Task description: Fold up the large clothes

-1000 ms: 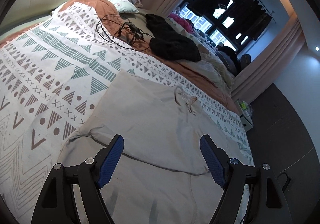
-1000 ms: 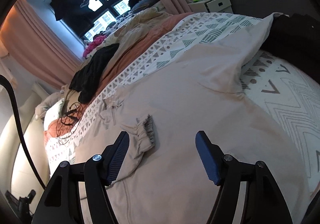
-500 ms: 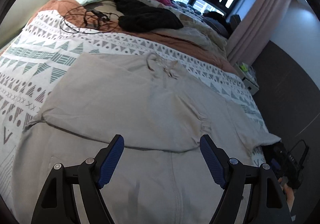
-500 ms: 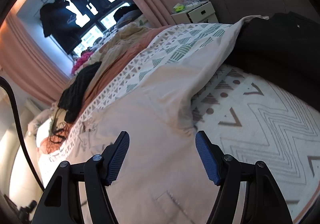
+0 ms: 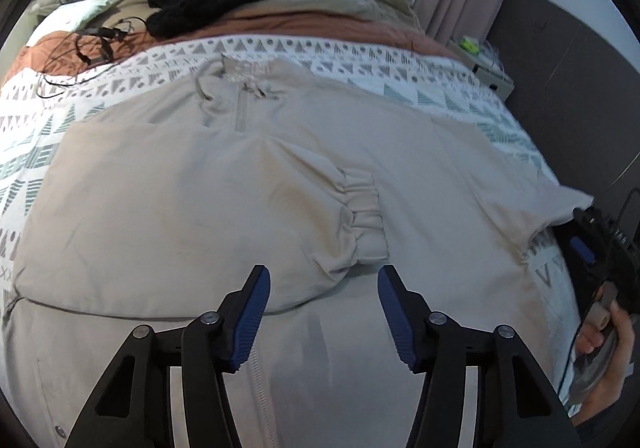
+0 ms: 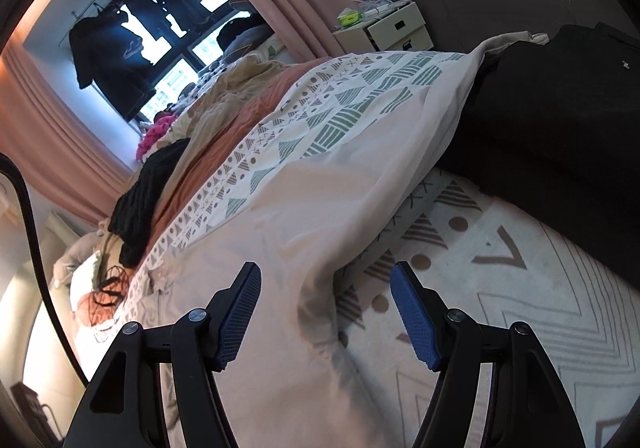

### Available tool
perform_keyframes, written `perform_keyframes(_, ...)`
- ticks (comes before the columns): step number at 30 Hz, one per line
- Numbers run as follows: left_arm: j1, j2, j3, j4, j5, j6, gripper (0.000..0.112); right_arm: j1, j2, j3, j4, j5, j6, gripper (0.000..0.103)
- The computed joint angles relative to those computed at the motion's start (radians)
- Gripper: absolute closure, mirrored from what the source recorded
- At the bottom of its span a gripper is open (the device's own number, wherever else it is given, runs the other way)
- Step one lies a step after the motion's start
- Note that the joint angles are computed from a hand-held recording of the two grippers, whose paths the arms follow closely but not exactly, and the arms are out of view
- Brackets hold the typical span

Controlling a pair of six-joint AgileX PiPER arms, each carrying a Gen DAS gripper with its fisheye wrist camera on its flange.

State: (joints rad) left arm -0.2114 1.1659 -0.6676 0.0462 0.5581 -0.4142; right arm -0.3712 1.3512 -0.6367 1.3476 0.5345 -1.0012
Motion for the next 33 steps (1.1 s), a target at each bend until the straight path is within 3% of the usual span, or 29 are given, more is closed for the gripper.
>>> perform_keyframes(6,-0.130,0.222,-0.050,0.229,-0.044,-0.248,0.059,-0.081,0.161,-0.074,0.121,0.085,-0.088,0.035)
perform_keyframes(8,-0.144,0.288,-0.067,0.278,-0.042,-0.291,0.060,-0.084,0.200,-0.111,0.127,0.076,-0.073,0.035)
perform_keyframes(12,-0.135,0.376,-0.092,0.340,-0.059,-0.347,0.082,-0.078,0.253,-0.171,0.139,0.056,-0.058,0.035)
perform_keyframes(18,-0.123,0.419,-0.128,0.366,-0.088,-0.376,0.091,-0.080,0.310,-0.229,0.173,0.041,-0.070,0.044)
perform_keyframes(20,-0.120,0.431,-0.150,0.350,-0.076,-0.361,0.091,-0.084,0.330,-0.236,0.190,0.049,-0.093,0.056)
perform_keyframes(22,-0.119,0.430,-0.167,0.317,-0.054,-0.326,0.091,-0.095,0.357,-0.250,0.194,0.080,-0.110,0.095)
perform_keyframes(26,-0.104,0.353,-0.118,0.205,-0.081,-0.214,0.085,-0.099,0.326,-0.251,0.162,0.102,-0.094,0.096)
perform_keyframes(28,-0.075,0.303,-0.081,0.087,-0.102,-0.090,0.070,-0.096,0.283,-0.250,0.133,0.111,-0.078,0.097)
perform_keyframes(30,-0.066,0.245,-0.037,0.075,-0.108,-0.077,0.046,-0.079,0.232,-0.251,0.088,0.119,-0.050,0.097)
perform_keyframes(33,-0.055,0.147,0.029,0.086,-0.105,-0.079,0.042,-0.037,0.168,-0.259,0.010,0.112,0.007,0.097)
